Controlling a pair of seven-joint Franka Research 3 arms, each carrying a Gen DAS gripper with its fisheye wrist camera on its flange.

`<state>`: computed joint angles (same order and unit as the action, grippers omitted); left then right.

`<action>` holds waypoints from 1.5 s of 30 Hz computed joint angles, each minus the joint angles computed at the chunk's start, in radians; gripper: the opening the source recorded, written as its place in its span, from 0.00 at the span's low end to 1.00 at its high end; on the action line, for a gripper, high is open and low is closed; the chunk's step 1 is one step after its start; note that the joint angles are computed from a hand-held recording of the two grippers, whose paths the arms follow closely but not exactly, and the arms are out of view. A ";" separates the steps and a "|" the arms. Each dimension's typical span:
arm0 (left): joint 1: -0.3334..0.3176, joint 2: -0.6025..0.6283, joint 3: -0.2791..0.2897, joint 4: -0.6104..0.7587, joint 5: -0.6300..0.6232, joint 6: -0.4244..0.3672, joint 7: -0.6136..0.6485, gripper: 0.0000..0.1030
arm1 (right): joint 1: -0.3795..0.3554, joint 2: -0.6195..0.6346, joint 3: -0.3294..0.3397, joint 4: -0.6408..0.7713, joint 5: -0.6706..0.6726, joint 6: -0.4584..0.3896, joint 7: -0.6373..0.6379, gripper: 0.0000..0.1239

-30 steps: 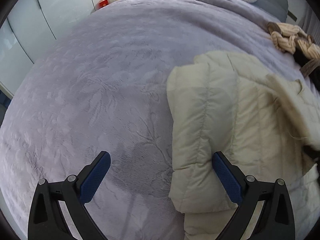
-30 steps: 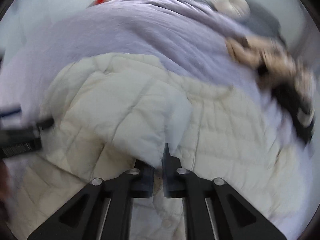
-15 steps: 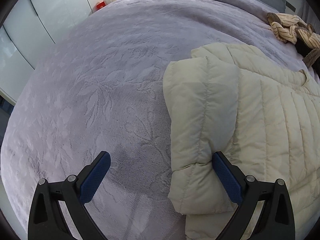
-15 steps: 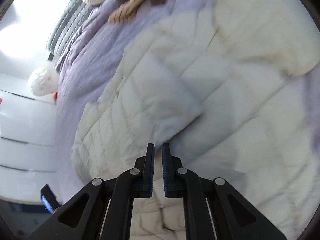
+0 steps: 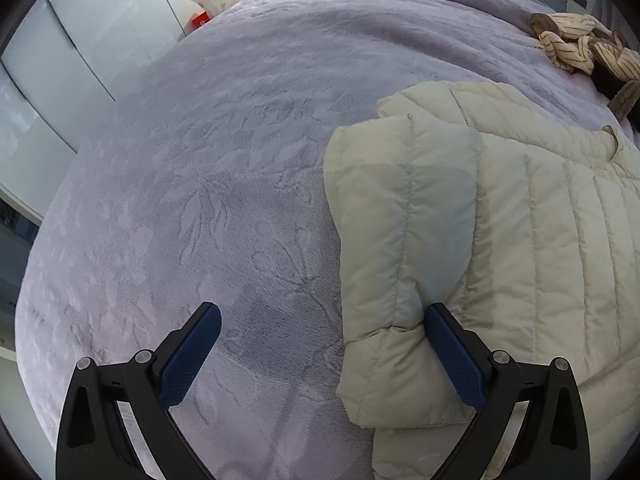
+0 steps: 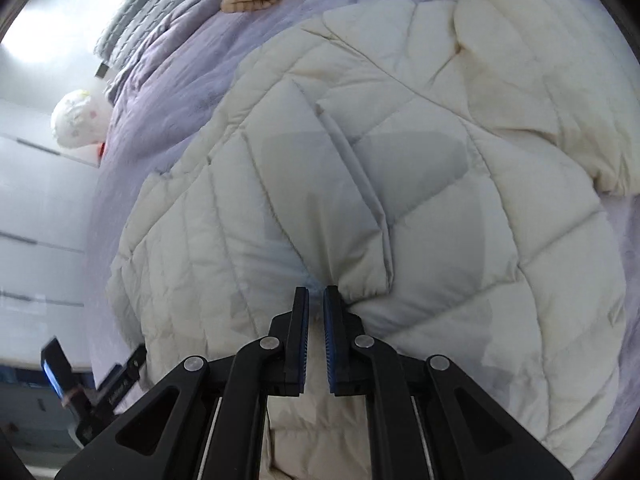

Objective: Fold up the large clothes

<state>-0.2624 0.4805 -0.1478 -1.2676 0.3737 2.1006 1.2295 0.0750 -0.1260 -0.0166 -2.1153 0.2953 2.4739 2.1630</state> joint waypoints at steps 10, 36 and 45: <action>0.000 -0.046 -0.019 0.060 -0.057 -0.121 0.025 0.99 | -0.007 -0.141 -0.033 -0.079 0.107 -0.023 -0.098 0.07; -0.153 -0.093 -0.144 0.034 -0.264 -0.161 0.111 0.99 | -0.218 -0.593 -0.107 -0.435 0.128 -0.101 -0.021 0.70; -0.238 0.021 -0.145 0.195 -0.253 -0.234 0.102 0.99 | -0.290 -0.641 -0.138 -0.484 0.129 -0.087 -0.057 0.83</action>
<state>-0.5005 0.5015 -0.2930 -1.0728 0.1206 1.8669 1.3316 -0.2147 -0.7666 -0.1551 -2.5989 0.4245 2.3871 2.1064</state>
